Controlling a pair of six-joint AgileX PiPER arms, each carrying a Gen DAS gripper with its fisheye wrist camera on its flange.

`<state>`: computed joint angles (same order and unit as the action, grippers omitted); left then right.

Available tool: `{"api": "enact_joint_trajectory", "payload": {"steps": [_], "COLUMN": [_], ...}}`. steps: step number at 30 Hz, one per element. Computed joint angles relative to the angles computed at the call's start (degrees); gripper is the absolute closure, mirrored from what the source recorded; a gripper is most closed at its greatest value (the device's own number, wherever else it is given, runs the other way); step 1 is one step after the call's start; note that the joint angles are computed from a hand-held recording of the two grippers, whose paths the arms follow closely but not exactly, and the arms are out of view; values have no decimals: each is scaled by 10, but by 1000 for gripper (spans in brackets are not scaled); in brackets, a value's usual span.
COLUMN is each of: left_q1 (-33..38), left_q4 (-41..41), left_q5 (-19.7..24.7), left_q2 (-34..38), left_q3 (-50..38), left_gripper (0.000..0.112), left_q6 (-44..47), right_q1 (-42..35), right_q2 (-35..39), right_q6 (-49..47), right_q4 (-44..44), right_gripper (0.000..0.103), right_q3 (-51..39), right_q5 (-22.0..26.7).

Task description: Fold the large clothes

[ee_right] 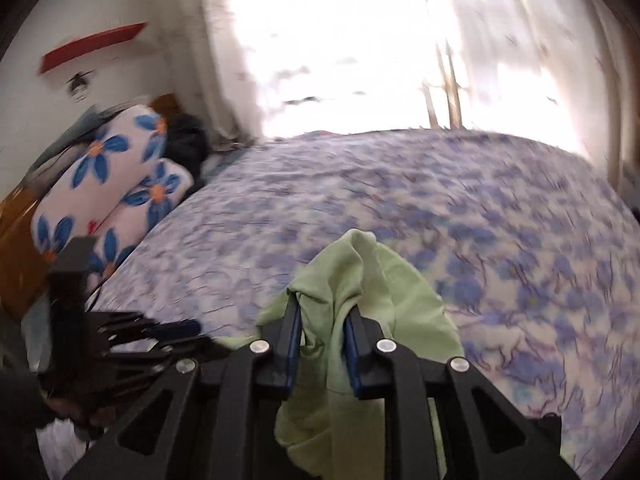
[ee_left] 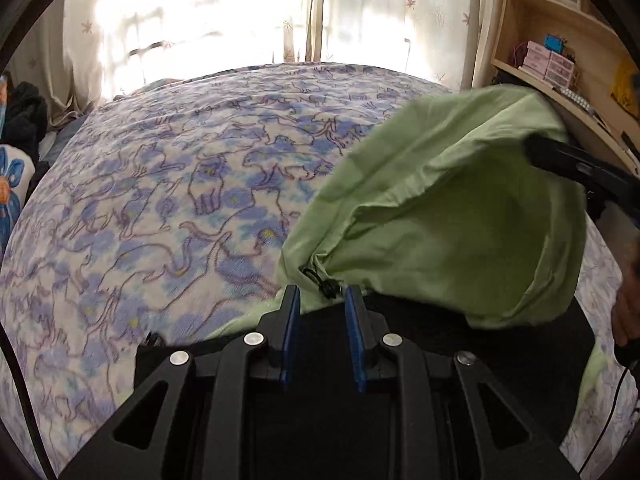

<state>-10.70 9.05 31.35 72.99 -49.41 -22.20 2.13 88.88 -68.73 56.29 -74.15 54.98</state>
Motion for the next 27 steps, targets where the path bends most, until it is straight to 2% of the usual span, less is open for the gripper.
{"api": "enact_joint_trajectory", "payload": {"steps": [2,4,6,8,10,11,12,14,16,17,18,19,21,23,27], "left_q1": [12,18,28,48,59,56,57,54,61,55,44,49,59,59,106], "left_q4": [-36,-55,-82,-118,-137,-139,-147,-161,-191,-198,-200,-217,-254,-283,-385], "left_q5": [18,46,83,124,173,192,213,239,254,252,248,239,214,183,111], "left_q2": [-56,-116,-174,-228,-285,-306,-331,-361,-374,-371,-372,-371,-356,-333,-242], "left_q3": [38,78,119,153,185,193,202,211,215,214,215,216,217,218,226], "left_gripper": [91,90,90,90,90,90,90,90,81,76,63,56,55,55,55], "left_q6": [39,63,90,121,131,127,130,128,140,133,120,128,150,160,254], "right_q1": [10,47,83,88,84,61,15,-58,-142,-150,-181,-207,-225,-237,-271], "right_q2": [-93,-184,-278,-351,-427,-455,-483,-506,-504,-487,-461,-438,-378,-287,-109], "right_q6": [-89,-131,-162,-186,-189,-206,-230,-261,-280,-268,-254,-243,-190,-114,4], "right_q4": [-5,-57,-111,-138,-178,-180,-178,-171,-153,-147,-138,-131,-121,-110,-81], "right_gripper": [82,81,75,55,50,50,50,50,50,50,50,50,50,50,50], "right_q3": [85,177,285,367,440,462,481,497,495,489,474,461,431,389,321], "right_q5": [36,1,-55,-79,-87,-73,-38,13,60,56,72,90,91,89,134]}}
